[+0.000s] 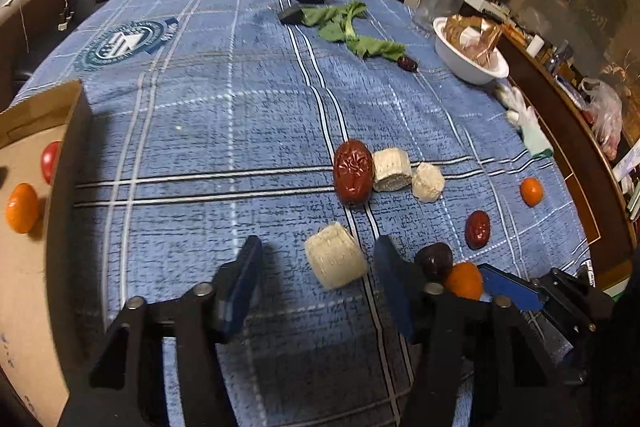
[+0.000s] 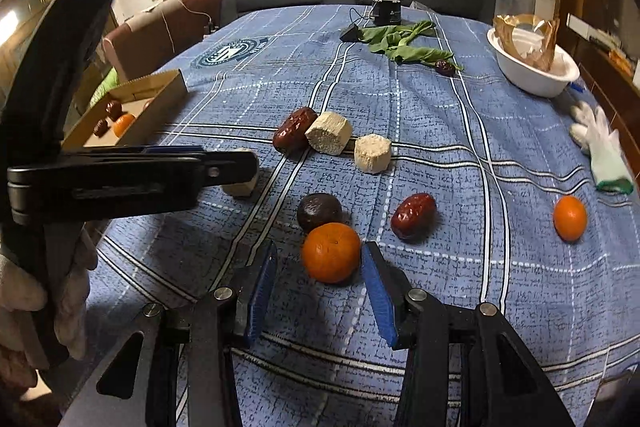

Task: Organize fruits
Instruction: 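Grasp the white yam piece with the left gripper while the right gripper grasps another mandarin, then carry the yam piece with the left gripper into the box while the right gripper carries the mandarin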

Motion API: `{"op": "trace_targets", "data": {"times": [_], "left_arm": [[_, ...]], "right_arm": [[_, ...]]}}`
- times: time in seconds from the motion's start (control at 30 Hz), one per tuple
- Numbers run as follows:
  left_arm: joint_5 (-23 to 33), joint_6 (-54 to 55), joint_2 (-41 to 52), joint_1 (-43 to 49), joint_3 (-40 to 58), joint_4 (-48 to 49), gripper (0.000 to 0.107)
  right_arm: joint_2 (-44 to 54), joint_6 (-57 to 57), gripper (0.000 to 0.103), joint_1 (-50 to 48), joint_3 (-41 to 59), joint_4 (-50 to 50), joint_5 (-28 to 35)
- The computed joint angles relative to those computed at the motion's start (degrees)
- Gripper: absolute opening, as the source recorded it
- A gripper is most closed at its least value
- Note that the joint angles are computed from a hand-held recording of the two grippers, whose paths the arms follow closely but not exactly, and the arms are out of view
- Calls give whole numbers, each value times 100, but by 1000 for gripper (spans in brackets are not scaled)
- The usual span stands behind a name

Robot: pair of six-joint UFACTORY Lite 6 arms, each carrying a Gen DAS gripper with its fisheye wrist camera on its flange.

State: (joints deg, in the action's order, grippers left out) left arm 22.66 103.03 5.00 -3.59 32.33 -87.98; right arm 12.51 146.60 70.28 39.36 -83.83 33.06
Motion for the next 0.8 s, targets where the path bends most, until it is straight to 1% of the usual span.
{"op": "trace_targets", "data": {"times": [0.1, 0.2, 0.27, 0.33, 0.37, 0.43, 0.47, 0.63, 0.7, 0.8], "left_arm": [[-155, 573, -19, -200, -103, -629, 52], [-390, 1501, -146, -442, -311, -1595, 52], [-431, 2194, -212, -531, -448, -2272, 52], [-381, 2566, -249, -518, -532, -2576, 52], [-351, 2673, -255, -498, -555, -2679, 50], [-328, 2991, -281, -454, -618, -2987, 32], [-267, 2957, -280, -397, -630, -2906, 30], [-194, 2690, -553, -201, -815, -2564, 30], [-74, 2122, -851, 56, -957, -1904, 30], [365, 927, -1332, 735, -1133, -452, 30]], "right_arm": [[11, 68, 46, -29, -41, -59, -7], [22, 199, 46, -51, -107, -127, -43], [28, 217, 45, -34, -116, -105, -62], [22, 271, 42, -33, -146, -142, -81], [19, 274, 40, -34, -153, -144, -81], [28, 207, 36, -37, -125, -99, -76], [57, 144, 35, -41, -89, -49, -62], [88, 27, 31, 16, -43, 93, 14], [77, 38, 31, 79, -38, 146, 50], [28, -47, 31, 241, -11, 347, 164]]}}
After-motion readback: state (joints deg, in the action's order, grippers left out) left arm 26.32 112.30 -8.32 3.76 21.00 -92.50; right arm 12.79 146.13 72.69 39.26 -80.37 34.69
